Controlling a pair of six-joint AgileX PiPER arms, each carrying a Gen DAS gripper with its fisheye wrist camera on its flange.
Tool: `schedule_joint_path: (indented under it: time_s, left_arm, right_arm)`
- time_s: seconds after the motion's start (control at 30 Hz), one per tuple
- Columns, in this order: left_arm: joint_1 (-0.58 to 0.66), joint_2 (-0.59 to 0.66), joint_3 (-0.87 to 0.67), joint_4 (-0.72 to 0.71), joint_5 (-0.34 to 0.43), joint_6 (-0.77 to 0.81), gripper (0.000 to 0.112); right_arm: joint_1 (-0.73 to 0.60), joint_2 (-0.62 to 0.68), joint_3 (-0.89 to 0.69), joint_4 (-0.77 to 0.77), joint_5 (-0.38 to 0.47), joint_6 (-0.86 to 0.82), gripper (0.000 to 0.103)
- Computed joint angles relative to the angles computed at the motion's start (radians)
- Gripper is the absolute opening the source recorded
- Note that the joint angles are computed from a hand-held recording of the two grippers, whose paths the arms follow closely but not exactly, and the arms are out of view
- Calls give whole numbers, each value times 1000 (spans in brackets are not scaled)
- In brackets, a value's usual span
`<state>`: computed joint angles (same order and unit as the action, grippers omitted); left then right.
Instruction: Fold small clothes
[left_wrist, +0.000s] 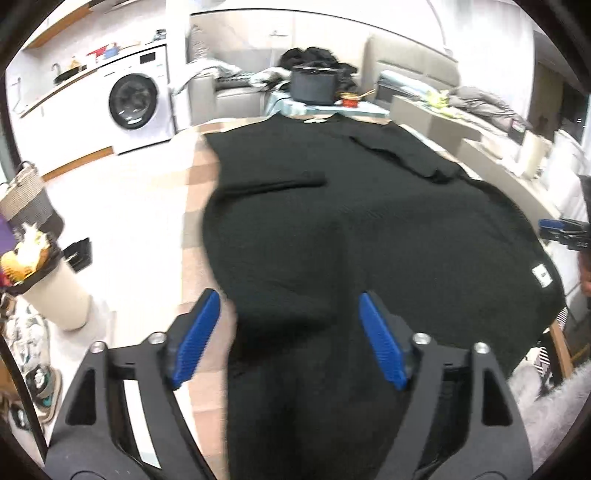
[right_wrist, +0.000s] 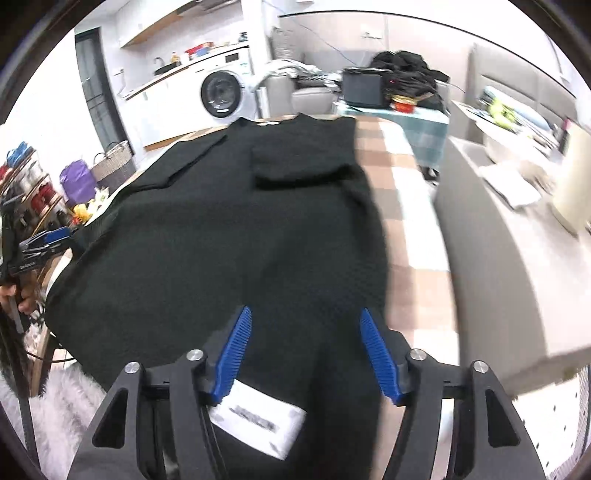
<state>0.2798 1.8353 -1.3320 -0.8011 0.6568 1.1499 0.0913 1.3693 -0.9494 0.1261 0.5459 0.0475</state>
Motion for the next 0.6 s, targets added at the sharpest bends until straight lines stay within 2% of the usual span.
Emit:
schedule_joint_path:
  time_s: [0.13,0.23,0.33,0.43,0.5,0.53,0.57,0.6]
  left_arm:
    - [24,39,-35,105,14,-87,79]
    - [47,62,-40,132,48,-74,79]
    - [36,88,-33,150,33,-78,78]
    - [17,93,-10,95,11,-55,63]
    - [6,95,-11,84,6,-56,34]
    - [6,95,-13,73,12,-47,24]
    - [6,97,-20,64,28,-44,6]
    - [10,94,-21,41,39,-29,6]
  right_arm:
    - [-66,-2,41,81,7,-72,65]
    - [-106,20,67,181,-11,-169,65]
    - [-122,39,81,240,-26,-230,65]
    - [-126,41,93,279,-44,-279,64]
    - [-128,45,106,352,-70,-349,52]
    - [-127,40,116,382,-79,-376,29]
    - [-128,48,116,415,-88,-404,12]
    - [-129,57,115,443,-94,-425,9]
